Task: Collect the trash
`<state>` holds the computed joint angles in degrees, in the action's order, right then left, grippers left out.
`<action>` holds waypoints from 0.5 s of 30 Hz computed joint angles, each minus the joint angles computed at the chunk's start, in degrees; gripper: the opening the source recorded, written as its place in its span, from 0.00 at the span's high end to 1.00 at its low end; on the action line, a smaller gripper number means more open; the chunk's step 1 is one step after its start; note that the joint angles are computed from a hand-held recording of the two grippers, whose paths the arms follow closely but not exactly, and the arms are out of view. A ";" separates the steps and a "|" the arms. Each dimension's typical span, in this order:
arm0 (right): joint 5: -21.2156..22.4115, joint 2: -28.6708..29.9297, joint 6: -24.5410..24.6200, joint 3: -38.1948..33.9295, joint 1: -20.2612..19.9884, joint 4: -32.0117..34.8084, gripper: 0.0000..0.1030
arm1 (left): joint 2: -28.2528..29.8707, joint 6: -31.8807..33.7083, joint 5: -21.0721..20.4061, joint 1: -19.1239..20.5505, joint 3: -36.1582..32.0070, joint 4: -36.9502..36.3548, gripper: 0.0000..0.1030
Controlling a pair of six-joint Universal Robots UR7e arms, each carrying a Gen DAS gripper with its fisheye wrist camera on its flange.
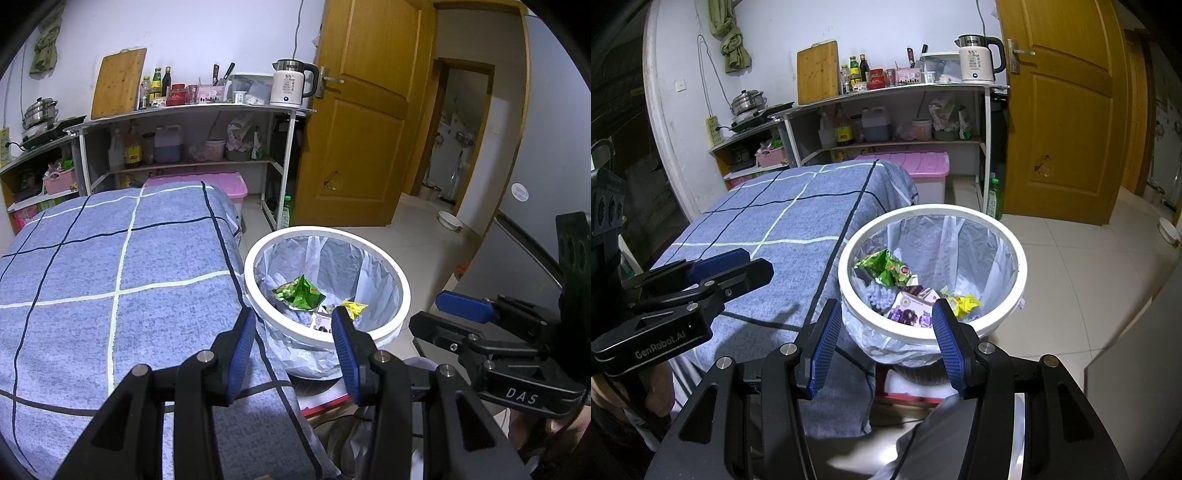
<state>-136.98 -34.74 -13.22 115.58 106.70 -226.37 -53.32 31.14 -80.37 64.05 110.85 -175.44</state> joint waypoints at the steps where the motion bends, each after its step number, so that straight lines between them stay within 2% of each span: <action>1: -0.09 0.04 -0.03 -0.06 0.04 -0.03 0.50 | -0.01 0.09 0.01 0.01 0.07 -0.04 0.57; 15: -0.02 0.10 -0.11 -0.18 -0.07 0.07 0.50 | 0.38 0.19 1.51 -0.15 0.34 -1.20 0.56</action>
<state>-137.00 -34.64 -13.33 115.40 106.63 -226.30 -52.94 31.33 -78.87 63.90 111.19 -176.65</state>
